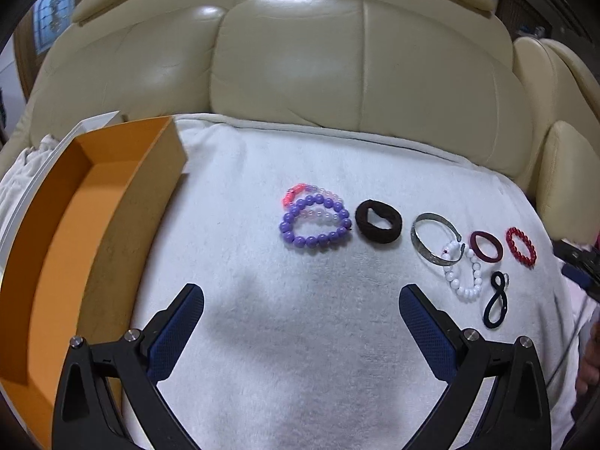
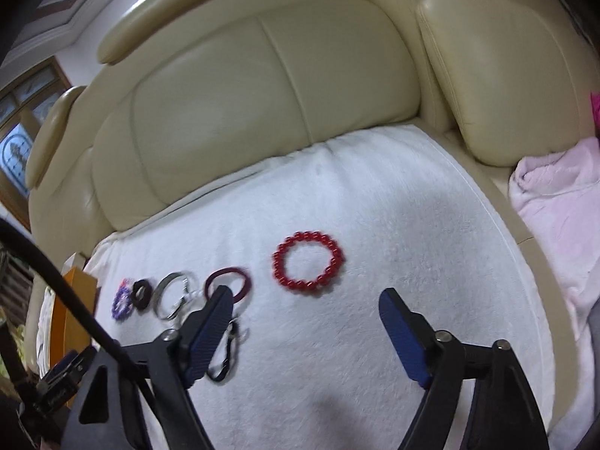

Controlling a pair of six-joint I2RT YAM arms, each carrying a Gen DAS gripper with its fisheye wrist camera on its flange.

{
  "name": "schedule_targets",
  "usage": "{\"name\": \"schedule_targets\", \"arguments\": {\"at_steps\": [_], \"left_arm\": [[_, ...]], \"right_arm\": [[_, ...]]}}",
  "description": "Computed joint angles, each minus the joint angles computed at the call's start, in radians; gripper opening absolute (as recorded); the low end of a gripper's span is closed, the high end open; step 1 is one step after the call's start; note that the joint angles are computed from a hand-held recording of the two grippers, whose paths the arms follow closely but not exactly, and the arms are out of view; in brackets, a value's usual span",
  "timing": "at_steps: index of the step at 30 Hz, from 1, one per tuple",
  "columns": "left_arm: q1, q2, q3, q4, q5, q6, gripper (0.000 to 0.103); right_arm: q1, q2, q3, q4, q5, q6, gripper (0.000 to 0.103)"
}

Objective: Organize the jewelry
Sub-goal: 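Grasp the red bead bracelet with the right gripper while the left gripper grasps the silver bangle, then lift the red bracelet and silver bangle off the towel with both grippers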

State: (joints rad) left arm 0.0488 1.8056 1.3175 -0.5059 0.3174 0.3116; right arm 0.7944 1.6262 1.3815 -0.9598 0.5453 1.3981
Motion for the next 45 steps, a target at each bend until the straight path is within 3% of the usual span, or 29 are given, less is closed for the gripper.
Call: {"name": "schedule_targets", "arguments": {"at_steps": [5,6,9,14,16,17,21,22,24,28,33,37,40,45], "left_arm": [[-0.025,0.047,0.044,-0.009,0.021,0.019,0.101],[-0.032,0.052,0.047,-0.006,0.029,0.021,0.097],[-0.054,0.077,0.076,-0.034,0.077,0.028,0.084],[-0.115,0.100,0.100,-0.092,0.159,0.027,0.076],[-0.137,0.114,0.118,-0.113,0.173,0.002,0.075],[-0.146,0.131,0.137,-0.129,0.177,-0.014,0.075],[-0.158,0.210,0.225,-0.203,0.249,-0.084,0.053],[-0.160,0.222,0.235,-0.204,0.262,-0.109,0.053],[-0.168,0.226,0.237,-0.186,0.264,-0.152,0.050],[-0.181,0.270,0.264,-0.183,0.292,-0.191,0.033],[-0.205,0.254,0.209,-0.087,0.267,-0.229,0.019],[-0.205,0.244,0.167,-0.035,0.285,-0.242,0.014],[-0.175,0.219,0.147,-0.042,0.306,-0.196,0.006],[-0.150,0.169,0.116,-0.034,0.314,-0.155,0.003]], "right_arm": [[-0.084,0.047,-0.020,0.040,-0.079,-0.049,0.056],[-0.096,0.070,-0.009,0.031,-0.088,-0.046,0.055],[-0.101,0.128,0.049,-0.033,-0.052,-0.046,0.039],[-0.092,0.166,0.074,-0.041,-0.018,-0.059,0.015],[-0.088,0.171,0.078,-0.043,-0.010,-0.058,0.011],[-0.085,0.170,0.076,-0.041,-0.006,-0.053,0.011],[-0.078,0.165,0.074,-0.031,0.002,-0.051,0.011],[-0.077,0.168,0.080,-0.034,0.004,-0.053,0.011],[-0.076,0.166,0.079,-0.032,0.003,-0.058,0.011],[-0.076,0.157,0.068,-0.026,0.000,-0.057,0.011],[-0.084,0.144,0.049,-0.001,-0.007,-0.066,0.011],[-0.088,0.117,0.023,0.035,-0.007,-0.080,0.011],[-0.081,0.089,0.006,0.065,-0.003,-0.087,0.011],[-0.061,0.049,-0.005,0.120,0.023,-0.106,0.011]]}}
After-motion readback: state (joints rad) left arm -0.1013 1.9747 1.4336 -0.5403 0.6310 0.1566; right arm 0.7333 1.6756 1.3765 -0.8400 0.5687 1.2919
